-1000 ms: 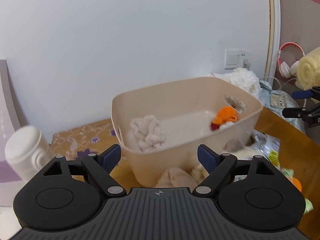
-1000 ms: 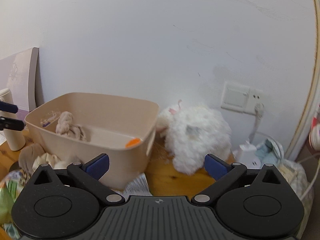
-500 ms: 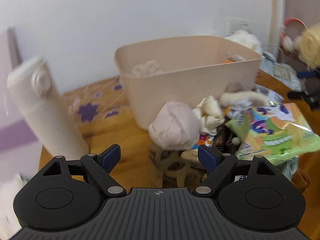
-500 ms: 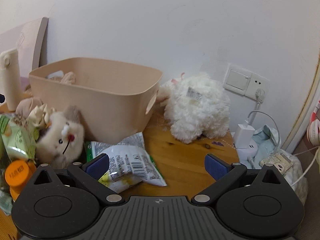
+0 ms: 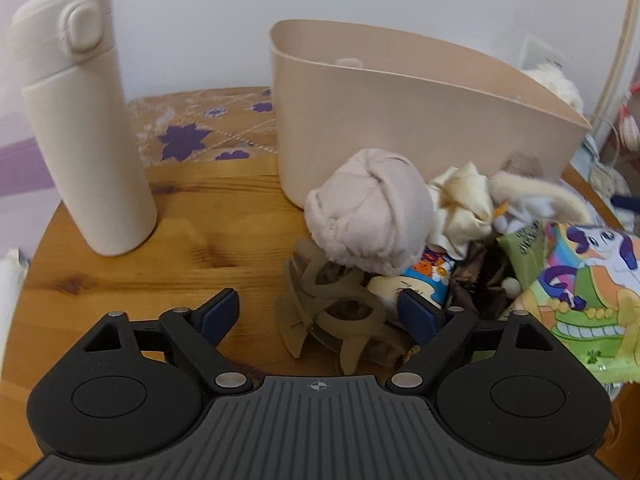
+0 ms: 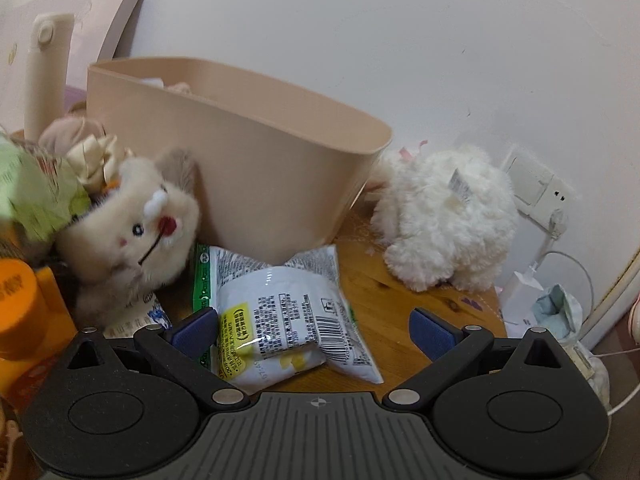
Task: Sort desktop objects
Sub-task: 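Grasp the tan hair clip with the left gripper while the right grasps the white snack bag, then carry the hair clip and snack bag to the basket and release both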
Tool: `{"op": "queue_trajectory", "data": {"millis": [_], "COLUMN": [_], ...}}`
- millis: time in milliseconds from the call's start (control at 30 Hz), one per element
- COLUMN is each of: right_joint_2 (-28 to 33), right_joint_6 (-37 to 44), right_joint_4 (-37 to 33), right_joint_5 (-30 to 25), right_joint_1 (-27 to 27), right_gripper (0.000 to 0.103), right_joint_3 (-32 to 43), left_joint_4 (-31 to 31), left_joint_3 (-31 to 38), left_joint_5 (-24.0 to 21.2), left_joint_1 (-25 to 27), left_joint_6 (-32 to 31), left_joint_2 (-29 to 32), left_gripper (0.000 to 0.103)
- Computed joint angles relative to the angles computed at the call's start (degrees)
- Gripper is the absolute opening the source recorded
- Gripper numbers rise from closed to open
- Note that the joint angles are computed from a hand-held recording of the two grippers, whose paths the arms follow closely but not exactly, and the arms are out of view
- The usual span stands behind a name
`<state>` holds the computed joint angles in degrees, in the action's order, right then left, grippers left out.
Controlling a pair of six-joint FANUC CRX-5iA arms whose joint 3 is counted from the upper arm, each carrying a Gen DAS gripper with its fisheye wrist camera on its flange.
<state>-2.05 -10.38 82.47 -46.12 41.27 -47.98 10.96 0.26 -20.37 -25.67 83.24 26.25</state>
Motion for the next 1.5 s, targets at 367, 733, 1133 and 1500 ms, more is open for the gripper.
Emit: {"op": "queue_trajectory", "data": {"millis": [367,733,1133,1500], "right_joint_2": [2.7,4.4,3.8,0.4], "right_joint_6": [-7.4,-10.3,-11.6,-14.6], "right_joint_4": [6.5,10.7,10.7,6.3], "right_joint_5": [3.7,4.2,1.8,-2.1], "right_joint_1": [-4.7,-6.5,-4.2,-0.1], "right_gripper": [0.103,0.103,0.080,0.074], "right_joint_3": [-0.3,0.6,-0.3,-1.9], "left_joint_4": [-26.3,-32.3,-31.2,-29.3], "left_joint_3": [9.4,8.8,4.0,0.7], "left_joint_5": [-7.5,-5.1,1.3,2.3], "left_joint_1": [-3.2,-4.2,-4.1,-3.7], "left_joint_6": [28.2,33.3,31.2,29.0], "left_joint_2": [2.4,2.0,-0.1,-2.9], "left_gripper": [0.091,0.091,0.053,0.047]}}
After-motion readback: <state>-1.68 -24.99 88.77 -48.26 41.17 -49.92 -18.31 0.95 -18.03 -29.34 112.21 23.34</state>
